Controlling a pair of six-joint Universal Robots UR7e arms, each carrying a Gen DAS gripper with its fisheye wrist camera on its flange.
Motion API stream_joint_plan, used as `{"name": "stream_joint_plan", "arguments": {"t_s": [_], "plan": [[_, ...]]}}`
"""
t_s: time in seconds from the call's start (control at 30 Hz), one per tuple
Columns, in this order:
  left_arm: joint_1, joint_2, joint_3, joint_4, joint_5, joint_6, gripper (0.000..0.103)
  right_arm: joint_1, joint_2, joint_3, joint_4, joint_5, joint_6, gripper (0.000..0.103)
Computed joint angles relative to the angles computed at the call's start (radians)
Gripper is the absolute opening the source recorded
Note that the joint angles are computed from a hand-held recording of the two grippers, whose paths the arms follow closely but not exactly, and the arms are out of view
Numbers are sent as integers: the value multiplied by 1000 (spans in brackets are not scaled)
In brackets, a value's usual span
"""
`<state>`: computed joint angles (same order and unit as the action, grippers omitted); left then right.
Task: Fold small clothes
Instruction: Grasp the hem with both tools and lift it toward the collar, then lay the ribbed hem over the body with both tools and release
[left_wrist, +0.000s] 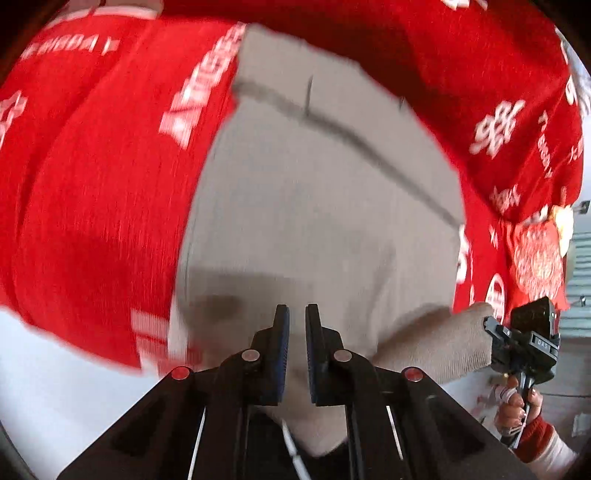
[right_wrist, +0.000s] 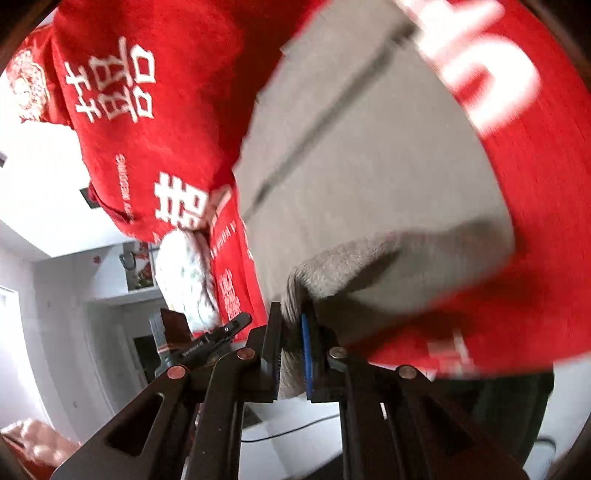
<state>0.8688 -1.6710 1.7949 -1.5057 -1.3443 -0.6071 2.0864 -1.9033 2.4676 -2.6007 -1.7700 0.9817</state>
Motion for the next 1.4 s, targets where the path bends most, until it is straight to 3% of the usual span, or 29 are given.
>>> {"name": "stream_joint_plan", "arguments": {"t_s": [0.17,0.23,0.3,0.33,0.43,0.5,0.53,0.57,0.6,0.63,0.8,0.83,0.87,0.9,0.97,1.0,1.03,1.07,1.1,1.13,1.23,1.4], "plan": [[27,131,-71,-66,160,107,11,-113,36,-27,-52,-51,24,6],[1,135,-63,-53,206,115,11,-135,36,-45,-8,-50,31,10],[-5,136,-81,9,218,122,11,-108,56,-84,102,-61,37,10],[-6,132,-85,45,218,112,11,-85,67,-108,181,-76,39,17],[-15,97,-51,115,208,59,11,-33,94,-143,305,-70,47,70],[-10,67,-33,166,178,7,12,-14,100,-126,254,-27,65,72],[-5,50,-28,179,157,-13,23,-7,108,-116,222,-8,80,72],[2,25,-21,196,129,-43,45,-6,118,-106,195,12,93,72],[1,7,-15,216,122,-77,100,-8,128,-98,182,25,98,72],[-8,-13,-6,234,131,-113,101,-6,141,-100,183,32,98,72],[-14,-67,31,272,66,-194,101,50,308,-206,386,-12,61,71],[-9,-70,39,266,43,-201,101,60,323,-213,419,-27,66,53],[0,-74,55,253,3,-203,101,65,340,-214,417,-33,71,22],[8,-74,67,238,-26,-197,101,68,354,-214,403,-38,79,11],[24,-74,98,195,-87,-197,101,89,358,-210,368,-64,94,6],[42,-75,120,155,-136,-198,96,102,361,-214,353,-76,92,6],[58,-80,137,122,-172,-196,71,114,365,-223,341,-86,91,6],[75,-82,161,76,-227,-200,53,126,360,-225,318,-97,88,6],[82,-77,167,52,-250,-197,25,135,360,-230,303,-107,87,6],[79,-72,165,38,-251,-190,21,147,358,-240,290,-130,87,6],[39,-52,122,-20,-198,-128,21,166,360,-257,212,-197,78,6],[16,61,-13,-102,-29,-22,21,101,357,-258,121,-264,75,6]]}}
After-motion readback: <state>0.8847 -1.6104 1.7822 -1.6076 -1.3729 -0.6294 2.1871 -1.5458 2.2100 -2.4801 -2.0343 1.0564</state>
